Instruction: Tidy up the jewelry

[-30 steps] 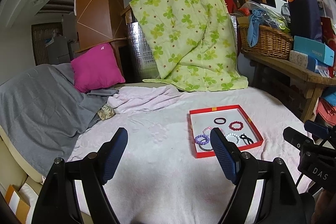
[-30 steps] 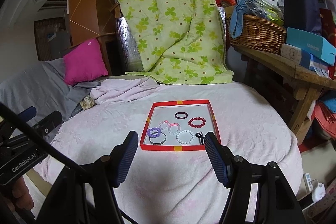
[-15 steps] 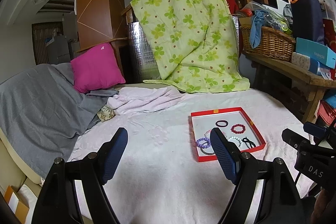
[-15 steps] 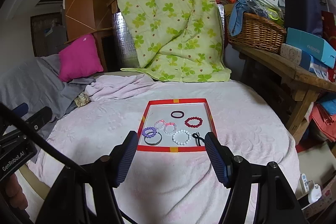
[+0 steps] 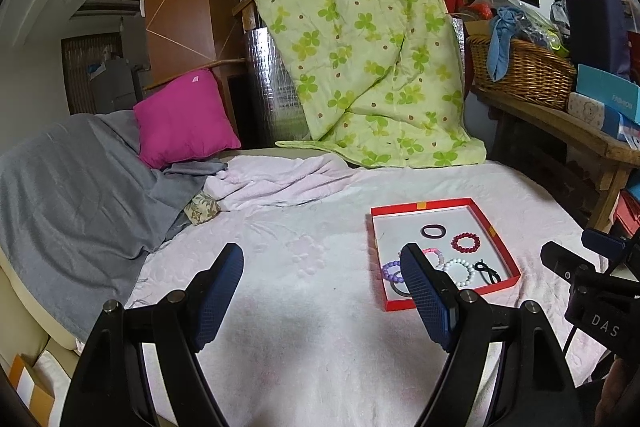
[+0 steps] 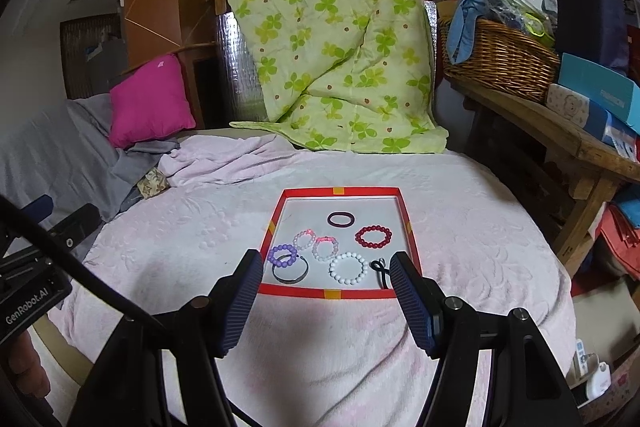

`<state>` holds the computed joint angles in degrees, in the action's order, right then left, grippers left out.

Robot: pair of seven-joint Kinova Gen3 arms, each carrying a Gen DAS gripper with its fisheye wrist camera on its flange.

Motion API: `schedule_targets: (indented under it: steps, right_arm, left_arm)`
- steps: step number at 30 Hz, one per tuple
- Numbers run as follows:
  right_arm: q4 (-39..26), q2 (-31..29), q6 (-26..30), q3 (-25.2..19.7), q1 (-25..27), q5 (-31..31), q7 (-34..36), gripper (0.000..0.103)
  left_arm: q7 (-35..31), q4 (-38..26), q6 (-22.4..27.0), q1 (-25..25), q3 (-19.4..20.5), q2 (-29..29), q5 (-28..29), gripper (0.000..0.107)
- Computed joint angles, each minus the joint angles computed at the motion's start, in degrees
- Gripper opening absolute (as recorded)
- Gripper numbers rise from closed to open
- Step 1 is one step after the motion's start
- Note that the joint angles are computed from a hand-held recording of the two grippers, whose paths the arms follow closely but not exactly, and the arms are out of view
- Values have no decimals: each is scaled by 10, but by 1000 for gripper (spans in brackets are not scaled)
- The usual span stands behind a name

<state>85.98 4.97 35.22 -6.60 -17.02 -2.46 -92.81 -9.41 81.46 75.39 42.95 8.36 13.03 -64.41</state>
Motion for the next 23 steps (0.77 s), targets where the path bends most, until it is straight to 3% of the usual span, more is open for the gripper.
schedule_targets:
  steps: [17, 20, 23]
  right_arm:
    - [-37, 55, 12, 1, -5, 1, 3, 70]
    - [-39, 67, 4, 0, 2, -11, 13, 70]
    - [-43, 88, 0, -9, 36, -58, 57, 70]
  left_arm:
    - [-19, -6, -37, -25, -19, 19, 25, 81]
    - [-3, 17, -81, -34, -25, 15, 17, 81]
    - [-12, 28, -138, -73, -33, 29, 57, 81]
